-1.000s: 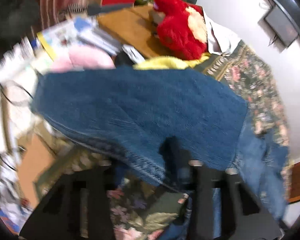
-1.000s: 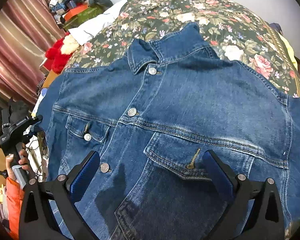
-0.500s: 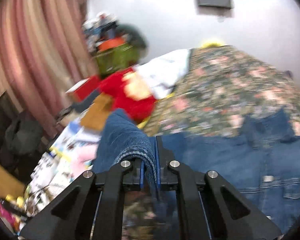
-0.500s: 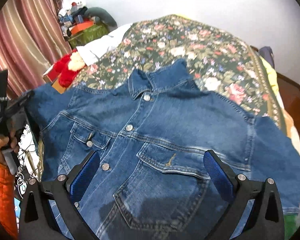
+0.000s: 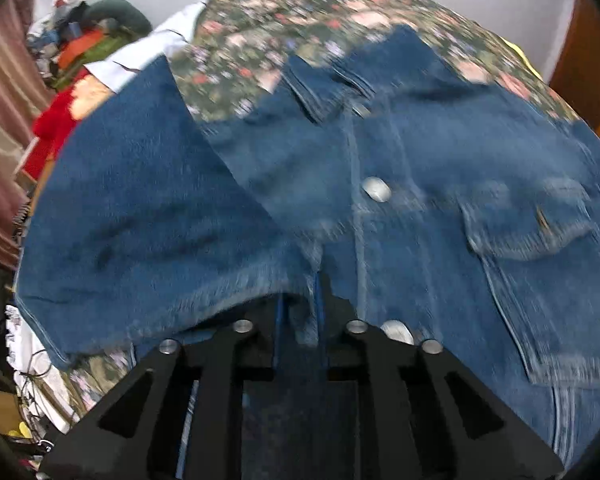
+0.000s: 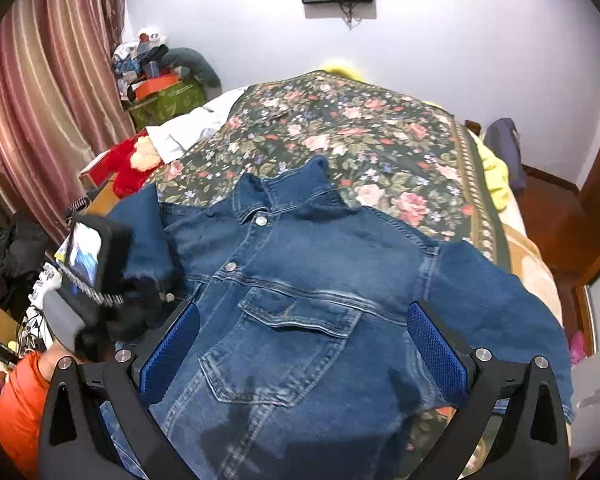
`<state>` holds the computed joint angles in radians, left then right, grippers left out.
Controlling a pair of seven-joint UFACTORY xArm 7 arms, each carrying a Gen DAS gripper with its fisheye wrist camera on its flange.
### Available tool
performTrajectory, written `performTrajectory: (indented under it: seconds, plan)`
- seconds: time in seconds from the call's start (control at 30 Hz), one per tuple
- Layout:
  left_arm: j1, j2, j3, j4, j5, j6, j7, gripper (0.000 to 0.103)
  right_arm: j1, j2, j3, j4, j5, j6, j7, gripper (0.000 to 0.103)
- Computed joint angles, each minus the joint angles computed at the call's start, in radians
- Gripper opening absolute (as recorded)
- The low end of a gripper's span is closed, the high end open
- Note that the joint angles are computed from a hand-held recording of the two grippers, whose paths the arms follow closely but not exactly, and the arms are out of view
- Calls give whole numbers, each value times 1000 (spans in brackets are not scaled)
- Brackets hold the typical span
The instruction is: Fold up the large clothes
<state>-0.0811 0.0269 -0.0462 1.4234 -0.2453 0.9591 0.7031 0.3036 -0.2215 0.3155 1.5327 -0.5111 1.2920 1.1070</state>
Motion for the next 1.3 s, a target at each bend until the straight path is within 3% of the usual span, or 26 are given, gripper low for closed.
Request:
performTrajectory:
  seconds: [0.13,0.17,0.37,0.43,0.53,0.73,0.83,0.9,1.1,1.17,1.2,1.27,1.3]
  plan:
    - [28,-60,31,-25,-80,34,39,69,-4,-34,1,-25,7,-2,19,103]
    - [40,-66,45,-12,-118,47,42,75,-7,-38,1,-30,13,-7,23,103]
    - [128,-15,107,115,-257,80,1,90,-19,-32,-2,-43,51,-50,38,103]
    - [168,47,118,177,-280,84,-41,91,-19,-23,-4,-42,59,-66,45,103]
    - [242,160,122,288,-305,161,-138,91,-17,0,-8,-27,66,-79,44,103]
    - [383,398,71,514,-386,393,-344,90,6,73,-17,35,52,-45,13,103]
    - [439,476,25,574,-450,436,-435,90,25,110,-34,64,58,-31,-1,103]
    - [455,513,-1,597,-476,416,-476,90,36,123,-48,70,68,-30,-7,103]
    - [403,530,-9,622,-357,260,-493,71,54,143,-77,63,104,-51,13,103]
    - [362,518,6,617,-258,192,-472,47,57,149,-79,70,95,-37,17,103]
    - [339,498,11,596,-208,141,-443,42,58,148,-81,69,89,-31,22,103]
    - [323,474,7,575,-163,88,-405,15,57,136,-84,57,85,-32,32,103]
    - [317,460,4,568,-147,72,-385,8,54,125,-87,45,88,-38,36,103]
